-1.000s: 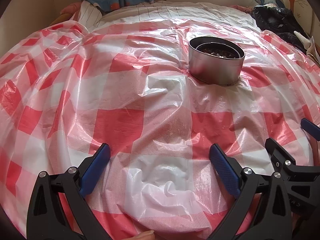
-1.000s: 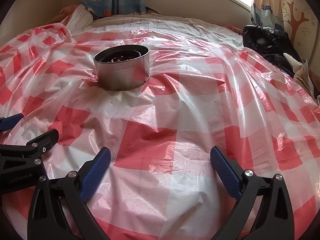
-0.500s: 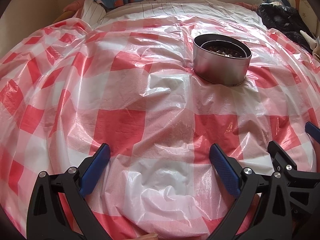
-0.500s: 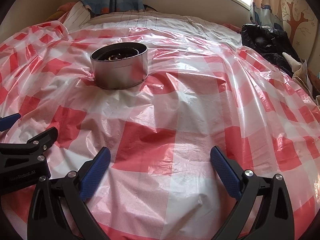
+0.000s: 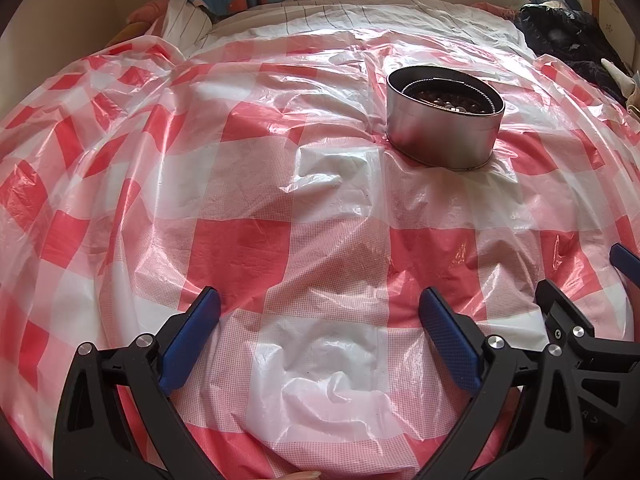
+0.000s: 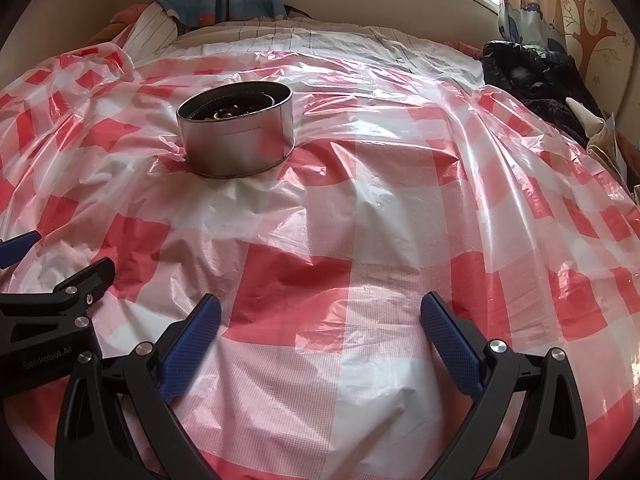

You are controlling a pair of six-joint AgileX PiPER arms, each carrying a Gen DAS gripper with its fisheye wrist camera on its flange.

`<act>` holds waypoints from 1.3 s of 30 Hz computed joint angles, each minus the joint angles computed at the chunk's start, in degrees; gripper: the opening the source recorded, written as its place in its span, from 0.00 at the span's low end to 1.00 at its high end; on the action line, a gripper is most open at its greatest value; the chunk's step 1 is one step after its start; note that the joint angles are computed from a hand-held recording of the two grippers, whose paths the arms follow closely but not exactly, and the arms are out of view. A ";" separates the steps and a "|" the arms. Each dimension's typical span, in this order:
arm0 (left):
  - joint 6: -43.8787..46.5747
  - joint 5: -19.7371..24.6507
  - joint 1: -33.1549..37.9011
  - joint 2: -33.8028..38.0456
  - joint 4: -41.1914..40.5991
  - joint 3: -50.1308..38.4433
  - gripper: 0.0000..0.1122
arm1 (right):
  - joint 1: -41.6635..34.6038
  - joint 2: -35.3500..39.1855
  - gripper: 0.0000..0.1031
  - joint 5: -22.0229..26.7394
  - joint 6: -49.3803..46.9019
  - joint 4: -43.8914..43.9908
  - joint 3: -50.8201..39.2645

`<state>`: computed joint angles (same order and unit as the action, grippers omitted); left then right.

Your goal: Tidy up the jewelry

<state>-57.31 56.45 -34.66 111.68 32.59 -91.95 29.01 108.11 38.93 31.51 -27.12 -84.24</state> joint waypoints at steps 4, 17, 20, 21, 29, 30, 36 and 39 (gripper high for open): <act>-0.02 0.13 -0.09 0.10 0.21 -0.10 0.85 | -0.49 0.42 0.93 0.39 -1.75 2.16 -0.60; -0.05 0.17 -0.11 0.19 0.11 -0.21 0.85 | -0.38 0.40 0.93 0.34 -1.55 2.08 -0.45; -0.05 0.15 -0.10 0.17 0.12 -0.17 0.85 | -0.34 0.41 0.93 0.38 -1.50 2.05 -0.46; -0.07 0.14 -0.12 0.19 0.13 -0.19 0.85 | -0.34 0.41 0.93 0.38 -1.50 2.05 -0.46; -0.05 0.15 -0.11 0.22 0.11 -0.22 0.85 | -0.34 0.40 0.93 0.37 -1.48 2.03 -0.45; -0.09 0.14 -0.13 0.22 0.12 -0.20 0.85 | -0.34 0.40 0.93 0.37 -1.48 2.03 -0.45; -0.02 0.15 -0.09 0.24 0.08 -0.25 0.85 | -0.30 0.40 0.93 0.42 -1.43 2.01 -0.47; 0.00 0.17 -0.09 0.23 0.07 -0.27 0.85 | -0.32 0.39 0.93 0.41 -1.45 2.01 -0.47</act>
<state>-57.31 56.62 -34.75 111.92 32.66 -92.22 28.69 108.49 39.34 30.06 -25.11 -84.71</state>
